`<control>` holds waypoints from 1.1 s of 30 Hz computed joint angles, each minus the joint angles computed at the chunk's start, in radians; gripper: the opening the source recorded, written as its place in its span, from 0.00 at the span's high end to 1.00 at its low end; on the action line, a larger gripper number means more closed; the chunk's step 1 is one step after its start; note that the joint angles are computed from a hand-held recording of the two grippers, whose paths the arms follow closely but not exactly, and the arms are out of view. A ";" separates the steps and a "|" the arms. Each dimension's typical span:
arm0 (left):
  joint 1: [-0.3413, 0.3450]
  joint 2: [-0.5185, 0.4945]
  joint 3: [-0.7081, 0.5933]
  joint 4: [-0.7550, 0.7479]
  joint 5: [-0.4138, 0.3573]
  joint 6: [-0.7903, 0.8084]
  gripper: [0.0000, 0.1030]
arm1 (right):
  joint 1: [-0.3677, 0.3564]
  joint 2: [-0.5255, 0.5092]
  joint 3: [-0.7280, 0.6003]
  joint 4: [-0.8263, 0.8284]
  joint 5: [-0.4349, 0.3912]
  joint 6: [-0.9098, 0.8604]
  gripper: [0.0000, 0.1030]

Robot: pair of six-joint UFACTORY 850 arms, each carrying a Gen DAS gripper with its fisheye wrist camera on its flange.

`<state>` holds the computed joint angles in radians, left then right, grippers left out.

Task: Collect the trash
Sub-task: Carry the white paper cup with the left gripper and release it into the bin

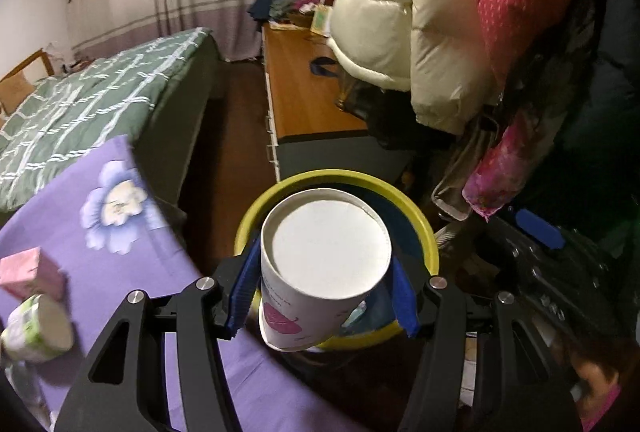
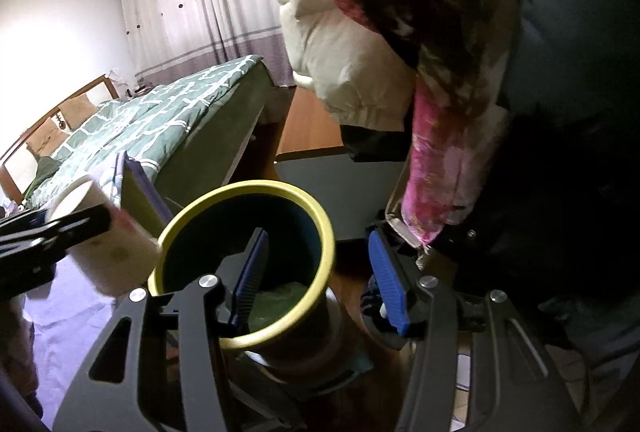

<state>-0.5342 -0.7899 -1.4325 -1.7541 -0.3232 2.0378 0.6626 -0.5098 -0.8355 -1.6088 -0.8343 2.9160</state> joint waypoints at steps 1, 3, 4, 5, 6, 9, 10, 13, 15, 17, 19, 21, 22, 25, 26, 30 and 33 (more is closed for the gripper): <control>-0.004 -0.013 -0.015 0.016 0.003 -0.015 0.44 | -0.003 0.001 0.004 -0.003 0.005 0.007 0.51; -0.020 -0.048 -0.059 0.062 0.019 -0.065 0.44 | -0.005 0.003 0.013 -0.008 0.012 0.021 0.51; -0.021 -0.057 -0.069 0.074 0.022 -0.078 0.44 | -0.007 0.001 0.014 -0.009 0.014 0.023 0.51; -0.025 -0.069 -0.083 0.085 0.026 -0.092 0.43 | -0.009 0.000 0.013 -0.011 0.018 0.023 0.51; -0.030 -0.084 -0.102 0.088 0.033 -0.098 0.35 | -0.011 -0.001 0.011 -0.011 0.022 0.022 0.50; -0.035 -0.102 -0.125 0.035 0.046 -0.055 0.19 | -0.015 -0.004 0.004 -0.014 0.029 0.016 0.50; -0.033 -0.101 -0.126 0.041 0.045 -0.063 0.19 | -0.015 -0.005 0.003 -0.015 0.029 0.017 0.50; -0.017 -0.058 -0.081 -0.009 0.019 -0.017 0.19 | -0.009 -0.005 -0.005 -0.020 0.028 0.012 0.49; 0.002 0.005 -0.005 -0.142 -0.003 0.122 0.19 | 0.000 -0.007 -0.014 -0.022 0.025 0.003 0.47; 0.023 0.058 0.058 -0.214 -0.022 0.196 0.18 | 0.009 -0.012 -0.028 -0.028 0.025 -0.004 0.45; 0.058 0.127 0.140 -0.267 -0.050 0.248 0.15 | 0.018 -0.021 -0.048 -0.037 0.032 -0.016 0.45; 0.101 0.200 0.226 -0.342 -0.071 0.327 0.13 | 0.025 -0.031 -0.072 -0.042 0.040 -0.035 0.45; 0.122 0.230 0.260 -0.374 -0.078 0.358 0.13 | 0.030 -0.036 -0.085 -0.043 0.044 -0.045 0.45; 0.196 0.313 0.359 -0.482 -0.099 0.454 0.12 | 0.044 -0.064 -0.143 -0.052 0.062 -0.094 0.45; 0.222 0.336 0.385 -0.510 -0.105 0.476 0.11 | 0.050 -0.076 -0.167 -0.054 0.070 -0.116 0.45; 0.349 0.429 0.499 -0.704 -0.119 0.632 0.10 | 0.085 -0.129 -0.276 -0.063 0.095 -0.197 0.45; 0.428 0.470 0.560 -0.845 -0.128 0.761 0.10 | 0.108 -0.173 -0.367 -0.082 0.132 -0.255 0.45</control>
<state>-0.1064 -0.3194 -0.8722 -2.5996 -0.4514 2.7984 0.7704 -0.6831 -1.2025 -1.6911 -0.7019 2.6606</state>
